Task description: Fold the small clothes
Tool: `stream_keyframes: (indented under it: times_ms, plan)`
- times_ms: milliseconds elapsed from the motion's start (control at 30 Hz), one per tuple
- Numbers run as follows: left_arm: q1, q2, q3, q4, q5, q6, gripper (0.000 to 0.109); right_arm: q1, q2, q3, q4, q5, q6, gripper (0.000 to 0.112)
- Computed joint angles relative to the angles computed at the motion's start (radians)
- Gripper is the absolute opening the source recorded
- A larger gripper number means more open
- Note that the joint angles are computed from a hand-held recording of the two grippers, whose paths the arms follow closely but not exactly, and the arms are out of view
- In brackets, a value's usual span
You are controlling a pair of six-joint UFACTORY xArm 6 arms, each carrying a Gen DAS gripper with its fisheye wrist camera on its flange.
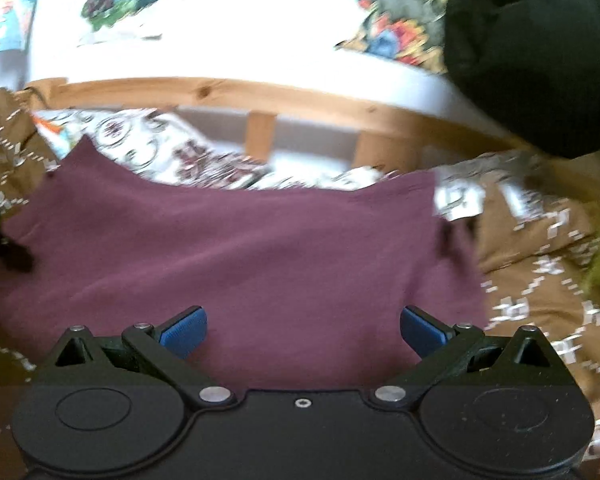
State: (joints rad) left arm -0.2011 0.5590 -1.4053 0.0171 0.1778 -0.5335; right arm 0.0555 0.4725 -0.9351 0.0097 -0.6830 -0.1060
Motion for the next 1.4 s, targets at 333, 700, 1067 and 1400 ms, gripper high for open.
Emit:
stream_keyframes:
  times_ms: [333,700,1067,1400]
  plan:
    - [-0.004,0.022,-0.032,-0.016,0.03,0.036,0.102,0.047,0.036,-0.058,-0.032,0.109,-0.014,0.102]
    - [-0.006,0.037,-0.055,-0.035,0.051,0.065,0.102,0.067,0.078,-0.106,0.01,0.157,-0.062,0.102]
    - [-0.003,0.051,-0.087,-0.103,0.09,0.159,0.102,0.089,0.086,-0.098,0.069,0.079,-0.131,0.102]
    - [-0.008,0.07,-0.118,-0.051,0.107,0.125,0.102,0.088,0.103,-0.125,0.045,0.131,-0.138,0.102]
